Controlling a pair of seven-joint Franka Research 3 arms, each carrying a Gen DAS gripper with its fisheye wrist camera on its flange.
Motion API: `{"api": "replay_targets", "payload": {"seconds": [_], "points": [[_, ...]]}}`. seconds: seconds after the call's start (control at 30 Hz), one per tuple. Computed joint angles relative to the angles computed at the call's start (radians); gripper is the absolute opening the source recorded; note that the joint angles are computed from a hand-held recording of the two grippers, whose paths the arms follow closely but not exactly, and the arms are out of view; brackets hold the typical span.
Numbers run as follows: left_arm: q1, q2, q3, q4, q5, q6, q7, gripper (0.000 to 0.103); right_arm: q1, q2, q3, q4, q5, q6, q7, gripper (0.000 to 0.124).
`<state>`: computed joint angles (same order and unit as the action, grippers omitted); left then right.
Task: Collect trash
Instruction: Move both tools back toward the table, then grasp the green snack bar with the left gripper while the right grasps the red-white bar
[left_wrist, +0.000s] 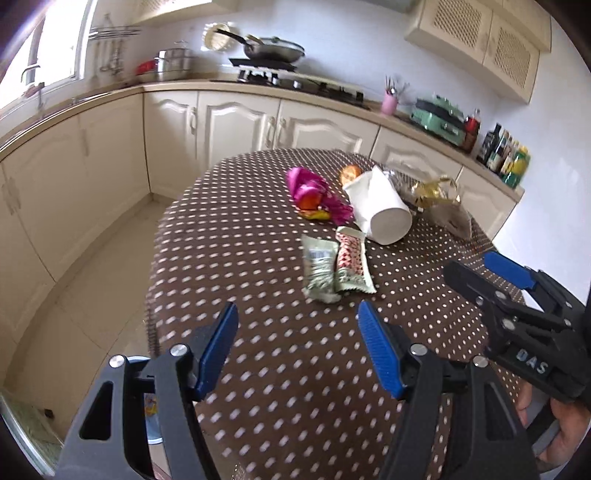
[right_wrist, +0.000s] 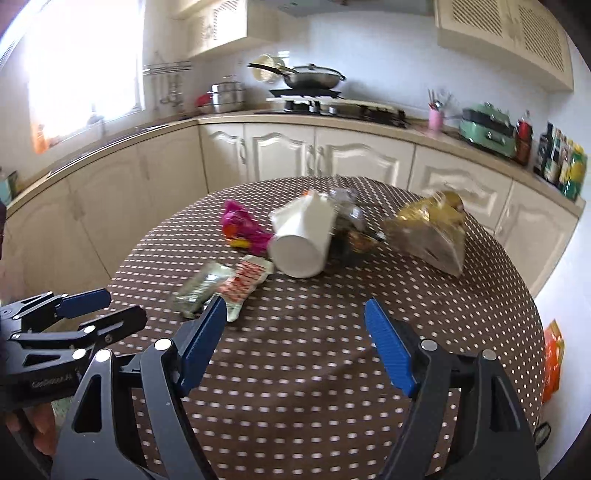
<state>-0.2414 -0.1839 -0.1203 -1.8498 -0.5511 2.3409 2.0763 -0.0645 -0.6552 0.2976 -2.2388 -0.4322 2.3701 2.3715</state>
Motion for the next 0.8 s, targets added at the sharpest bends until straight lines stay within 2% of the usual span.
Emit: {"api": "replay_targets", "payload": {"seconds": [0.23, 0.33, 0.37, 0.43, 0.53, 0.63, 0.8], "points": [[0.001, 0.109, -0.059, 0.099, 0.134, -0.013, -0.099, 0.066, -0.002, 0.002, -0.031, -0.020, 0.027, 0.001, -0.014, 0.075], [0.003, 0.145, -0.068, 0.139, 0.134, -0.053, -0.106, 0.046, -0.001, 0.015, -0.039, -0.018, 0.037, 0.006, -0.021, 0.075], [0.006, 0.151, -0.072, 0.145, 0.138, -0.056, -0.108, 0.045, 0.002, 0.020, -0.043, -0.016, 0.043, 0.008, -0.025, 0.075], [0.006, 0.156, -0.082, 0.140, 0.163, -0.029, -0.106, 0.044, 0.002, 0.029, -0.045, -0.009, 0.047, 0.011, -0.029, 0.075], [0.005, 0.149, -0.092, 0.113, 0.222, 0.028, -0.126, 0.024, 0.000, 0.051, -0.041, 0.010, 0.047, 0.006, -0.031, 0.075], [0.011, 0.145, -0.081, 0.111, 0.162, 0.019, -0.105, 0.020, 0.008, 0.084, -0.041, 0.035, 0.049, -0.008, -0.033, 0.075], [0.026, 0.100, -0.056, 0.064, 0.109, 0.057, -0.088, 0.020, 0.043, 0.151, -0.056, 0.084, 0.065, -0.012, -0.048, 0.075]]}}
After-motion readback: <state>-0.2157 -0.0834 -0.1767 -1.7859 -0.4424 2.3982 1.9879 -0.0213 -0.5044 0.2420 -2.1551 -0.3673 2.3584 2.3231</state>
